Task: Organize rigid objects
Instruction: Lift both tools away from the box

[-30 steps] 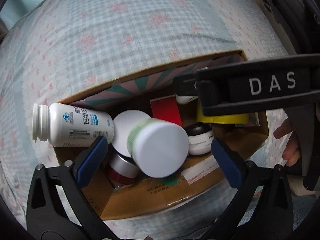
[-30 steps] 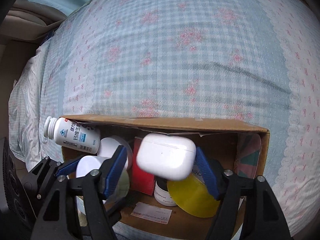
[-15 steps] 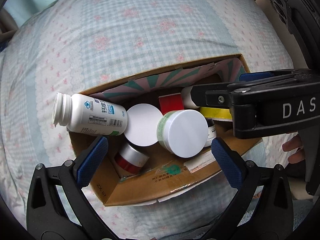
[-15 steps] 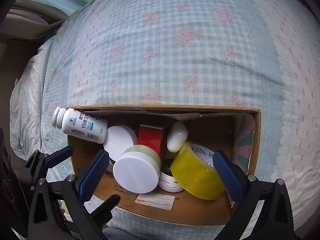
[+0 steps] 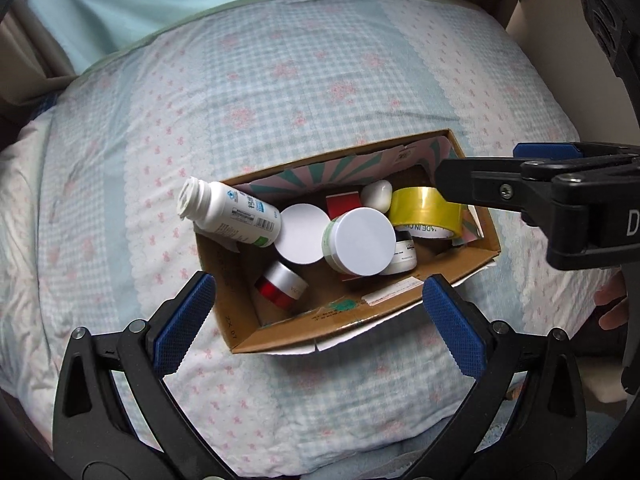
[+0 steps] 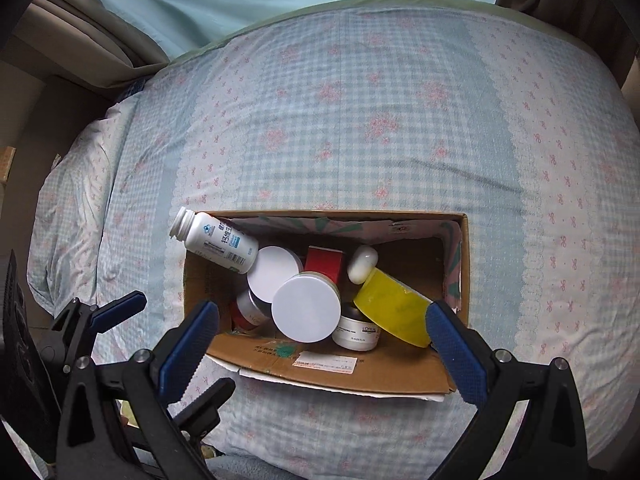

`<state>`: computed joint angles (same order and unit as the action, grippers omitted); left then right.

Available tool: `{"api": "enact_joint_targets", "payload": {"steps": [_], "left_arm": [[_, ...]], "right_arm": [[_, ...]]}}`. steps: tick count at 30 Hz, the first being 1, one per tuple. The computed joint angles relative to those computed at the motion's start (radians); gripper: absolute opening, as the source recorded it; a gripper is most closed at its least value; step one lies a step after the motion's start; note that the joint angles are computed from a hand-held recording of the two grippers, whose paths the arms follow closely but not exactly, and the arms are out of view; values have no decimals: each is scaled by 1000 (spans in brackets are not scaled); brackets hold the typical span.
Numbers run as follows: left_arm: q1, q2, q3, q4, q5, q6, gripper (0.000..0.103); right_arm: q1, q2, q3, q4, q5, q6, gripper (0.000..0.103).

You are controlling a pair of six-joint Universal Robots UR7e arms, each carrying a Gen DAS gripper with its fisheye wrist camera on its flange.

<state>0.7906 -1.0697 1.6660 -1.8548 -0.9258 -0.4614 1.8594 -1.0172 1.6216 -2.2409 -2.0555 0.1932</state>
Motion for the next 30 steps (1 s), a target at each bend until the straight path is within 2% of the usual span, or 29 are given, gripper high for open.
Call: {"api": "enact_joint_targets", "payload": {"steps": [6,12,15,19,22,26,30], "left_arm": [[-87,-80,-24,66,87,-39,103],[-197,-170,-38,-28,178,-70,103],[-255,-191,-40,-47,238,-87,103],[-340,-205,-33,-51,308,-123,103],[-401,-212,-21,-57,362,-181,103],[-462,-212,-2,-75,405,-255,103],[-508,-200,4,5,465,-355,103]], "right_arm": [[98,-128,73,-67,-108,42,103],[237,-232,94,-143,-286,73,103],[296,-262,83,-164,-371,36,103],[354,-299,82,-223,-445,-45,103],[380,-330,97,-270,-468,-111,103],[398,-382,133,-287,-485,-143,103],[400,-417,178,-361,-500,-202,103]]}}
